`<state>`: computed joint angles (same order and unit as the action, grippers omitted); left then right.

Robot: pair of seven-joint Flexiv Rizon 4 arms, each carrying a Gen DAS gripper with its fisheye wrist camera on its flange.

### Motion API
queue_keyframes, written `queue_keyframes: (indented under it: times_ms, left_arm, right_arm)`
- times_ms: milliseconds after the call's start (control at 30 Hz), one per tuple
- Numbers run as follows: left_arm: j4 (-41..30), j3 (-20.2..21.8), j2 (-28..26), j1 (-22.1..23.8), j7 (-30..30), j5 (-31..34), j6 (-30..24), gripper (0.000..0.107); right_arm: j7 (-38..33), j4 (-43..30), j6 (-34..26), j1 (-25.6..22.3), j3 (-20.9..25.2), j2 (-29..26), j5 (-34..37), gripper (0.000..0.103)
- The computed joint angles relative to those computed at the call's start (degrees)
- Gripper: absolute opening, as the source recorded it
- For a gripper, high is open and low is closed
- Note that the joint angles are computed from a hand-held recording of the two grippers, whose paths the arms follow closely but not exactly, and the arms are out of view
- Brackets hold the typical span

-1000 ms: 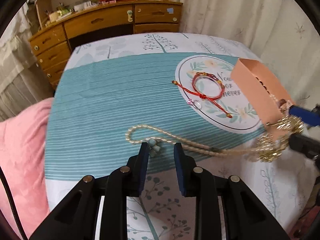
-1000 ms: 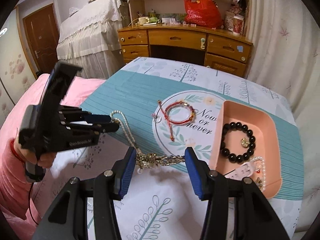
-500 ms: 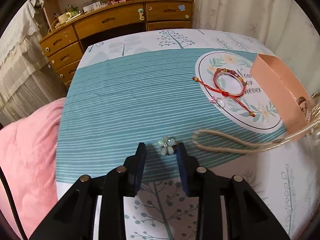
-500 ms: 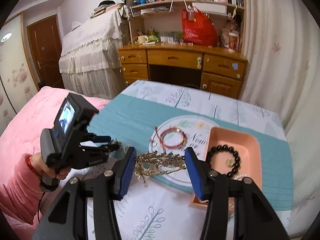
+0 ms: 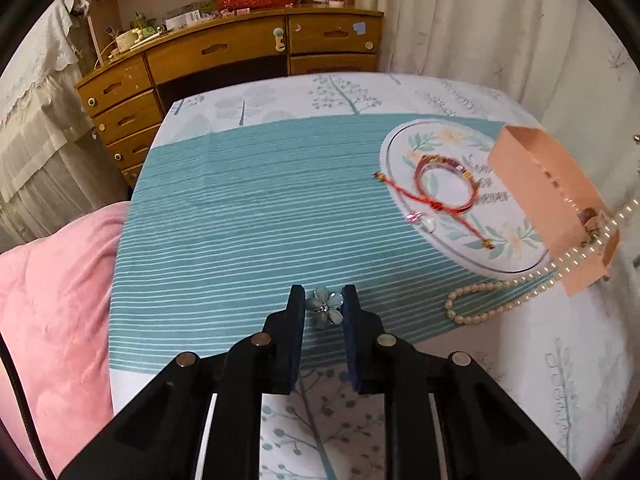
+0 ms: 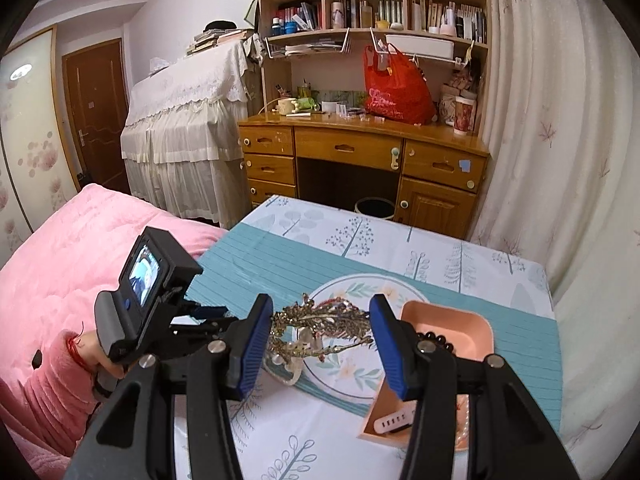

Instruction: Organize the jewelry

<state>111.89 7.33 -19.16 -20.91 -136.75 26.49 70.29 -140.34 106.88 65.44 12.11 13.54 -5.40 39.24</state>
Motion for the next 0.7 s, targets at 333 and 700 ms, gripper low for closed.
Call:
queue_keyframes:
  times_ms: [333,700]
  left_arm:
    - [3.0,-4.3,2.5,0.7,9.0,-8.1,11.8,0.016]
    - [2.0,-12.7,0.7,0.5,25.9,-22.7,17.3,0.016]
  right_arm:
    - [-2.3,-2.4,-5.3,-1.1,-1.3,1.4,4.1,0.05]
    - [-5.5,-2.3,-8.4,-2.1,-3.4,3.6,8.4,0.05]
